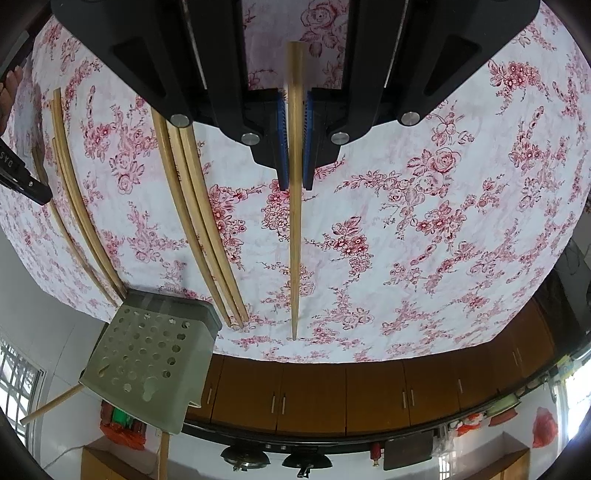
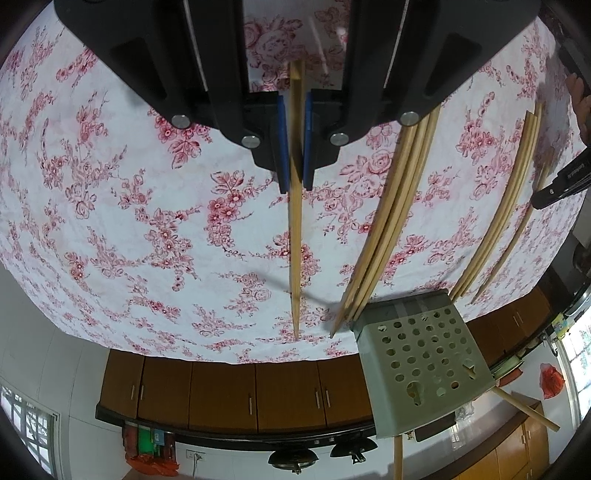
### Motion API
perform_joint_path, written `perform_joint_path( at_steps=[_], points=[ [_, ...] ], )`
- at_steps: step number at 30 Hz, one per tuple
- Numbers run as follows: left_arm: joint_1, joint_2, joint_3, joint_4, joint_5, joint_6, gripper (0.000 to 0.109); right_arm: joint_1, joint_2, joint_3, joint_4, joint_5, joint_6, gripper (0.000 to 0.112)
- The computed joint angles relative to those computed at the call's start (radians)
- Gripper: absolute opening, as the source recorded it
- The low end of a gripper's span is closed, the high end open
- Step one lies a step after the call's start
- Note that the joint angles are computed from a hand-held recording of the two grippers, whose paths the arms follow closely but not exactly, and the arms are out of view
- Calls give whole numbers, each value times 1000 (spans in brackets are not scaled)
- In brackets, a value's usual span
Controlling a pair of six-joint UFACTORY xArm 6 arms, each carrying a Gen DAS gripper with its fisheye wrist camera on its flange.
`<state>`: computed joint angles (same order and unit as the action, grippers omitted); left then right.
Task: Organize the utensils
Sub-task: 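Lift the chopsticks with both grippers and carry them over the green holder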
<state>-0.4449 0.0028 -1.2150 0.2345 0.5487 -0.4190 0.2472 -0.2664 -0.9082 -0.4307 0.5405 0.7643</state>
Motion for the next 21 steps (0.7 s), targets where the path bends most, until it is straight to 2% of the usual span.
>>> perform_joint_path(
  at_steps=[3, 12, 17, 21],
  points=[
    [2, -10, -5, 22, 7, -9, 8, -4, -24, -1, -8, -1, 11, 9],
    [44, -90, -53, 83, -141, -96, 8, -11, -116, -58, -246, -54, 181, 8],
    [53, -66, -132, 85, -159, -91, 7, -24, -116, -97, -317, -77, 234, 8],
    [50, -51, -178, 87, -157, -68, 7, -31, -120, -129, -323, -95, 233, 8]
  ],
)
